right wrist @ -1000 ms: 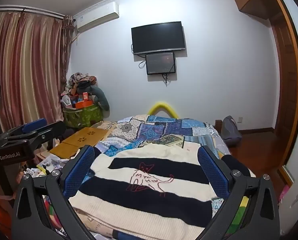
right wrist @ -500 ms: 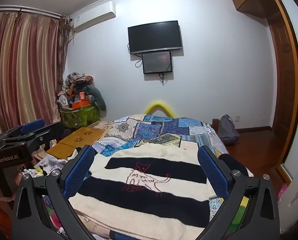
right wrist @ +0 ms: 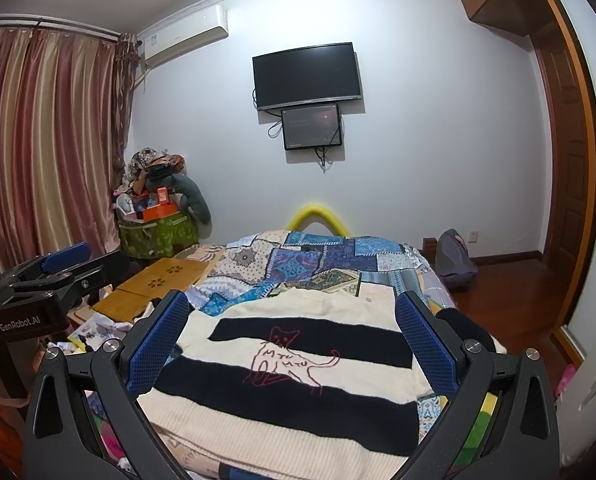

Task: Fold small clothes

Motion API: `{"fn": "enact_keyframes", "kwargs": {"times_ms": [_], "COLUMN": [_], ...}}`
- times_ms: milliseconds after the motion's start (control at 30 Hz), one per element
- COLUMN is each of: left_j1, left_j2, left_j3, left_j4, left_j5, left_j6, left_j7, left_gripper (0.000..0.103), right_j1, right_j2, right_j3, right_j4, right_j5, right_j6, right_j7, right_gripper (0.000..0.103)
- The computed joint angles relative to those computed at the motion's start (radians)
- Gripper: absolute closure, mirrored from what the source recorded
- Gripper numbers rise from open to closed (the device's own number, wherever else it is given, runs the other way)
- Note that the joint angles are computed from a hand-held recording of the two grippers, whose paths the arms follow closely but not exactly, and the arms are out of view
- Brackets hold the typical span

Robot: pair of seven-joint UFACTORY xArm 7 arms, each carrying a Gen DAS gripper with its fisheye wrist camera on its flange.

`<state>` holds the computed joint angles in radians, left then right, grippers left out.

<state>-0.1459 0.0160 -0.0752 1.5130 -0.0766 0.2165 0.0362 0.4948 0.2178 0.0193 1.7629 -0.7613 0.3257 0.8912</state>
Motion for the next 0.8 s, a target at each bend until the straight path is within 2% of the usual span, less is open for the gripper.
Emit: {"fn": "enact_keyframes", "kwargs": {"times_ms": [800], "left_j1": [-0.002], "left_j2": [0.000], "left_j3": [0.000], "left_j4": [0.004], "left_j5": [0.004], "left_j6": [-0.002], "left_j7": [0.004], "left_gripper": [0.000], "right_j1": [0.000], "right_j2": [-0.002], "right_j3": [0.002], "right_j4": [0.009], "right_j5": [-0.007], "right_j6": [0.007], "right_j7": [0.003], "right_gripper": [0.001]}}
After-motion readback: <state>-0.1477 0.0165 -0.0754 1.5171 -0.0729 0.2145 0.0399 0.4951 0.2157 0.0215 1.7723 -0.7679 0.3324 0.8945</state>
